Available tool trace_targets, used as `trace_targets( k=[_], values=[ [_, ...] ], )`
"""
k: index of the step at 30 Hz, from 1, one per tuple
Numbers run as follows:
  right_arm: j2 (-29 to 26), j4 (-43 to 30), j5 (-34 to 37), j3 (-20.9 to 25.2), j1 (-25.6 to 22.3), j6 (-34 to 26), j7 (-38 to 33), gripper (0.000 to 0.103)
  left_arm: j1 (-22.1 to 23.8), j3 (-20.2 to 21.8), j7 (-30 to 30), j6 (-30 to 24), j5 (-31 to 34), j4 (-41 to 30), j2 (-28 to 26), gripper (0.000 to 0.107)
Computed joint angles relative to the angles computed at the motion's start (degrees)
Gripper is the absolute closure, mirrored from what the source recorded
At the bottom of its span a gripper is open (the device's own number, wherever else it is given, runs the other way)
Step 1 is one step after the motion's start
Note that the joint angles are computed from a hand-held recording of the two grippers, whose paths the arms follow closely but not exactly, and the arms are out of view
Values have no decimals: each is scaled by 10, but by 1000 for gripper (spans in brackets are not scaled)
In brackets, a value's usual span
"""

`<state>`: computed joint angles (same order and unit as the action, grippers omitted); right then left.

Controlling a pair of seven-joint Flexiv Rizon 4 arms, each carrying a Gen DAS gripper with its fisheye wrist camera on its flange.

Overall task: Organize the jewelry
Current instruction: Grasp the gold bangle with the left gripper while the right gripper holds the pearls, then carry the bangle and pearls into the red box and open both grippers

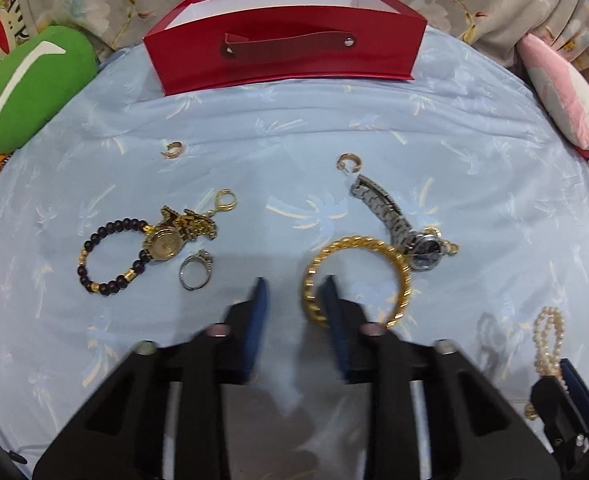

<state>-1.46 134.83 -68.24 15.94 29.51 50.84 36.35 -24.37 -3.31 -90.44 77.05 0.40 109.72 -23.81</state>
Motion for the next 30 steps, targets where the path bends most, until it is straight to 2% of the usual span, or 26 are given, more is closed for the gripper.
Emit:
trace_targets(
  k=[1, 6, 13, 16, 20, 23, 27, 30],
  values=[
    [-1, -1, -2, -1, 0, 1, -1, 89, 9, -11, 10, -1, -9, 4, 3, 103],
    [-2, -3, -8, -1, -1, 5, -2, 89, 41, -48, 54, 37, -49, 41, 21, 104],
    [8, -12, -17, -1, -2, 5, -13, 89, 121, -135, 161, 92, -167, 121, 90, 104],
    [18, -22, -15, 0, -5, -2, -31, 89, 134, -147, 203, 100, -217, 132, 117, 103],
    [32, -38, -19, -2, -15, -14, -62, 89, 131, -139, 243, 108, -270, 119, 138, 103],
    [37, -53, -35, -13, -34, 2, -80, 89, 113, -108, 237, 103, -267, 89, 137, 103],
    [32, -86, -59, -28, -59, 19, -115, 89, 97, -70, 205, 87, -234, 35, 121, 103],
    [20, -115, -71, -41, -77, 36, -140, 89, 78, -31, 153, 72, -177, -20, 97, 103]
  ],
)
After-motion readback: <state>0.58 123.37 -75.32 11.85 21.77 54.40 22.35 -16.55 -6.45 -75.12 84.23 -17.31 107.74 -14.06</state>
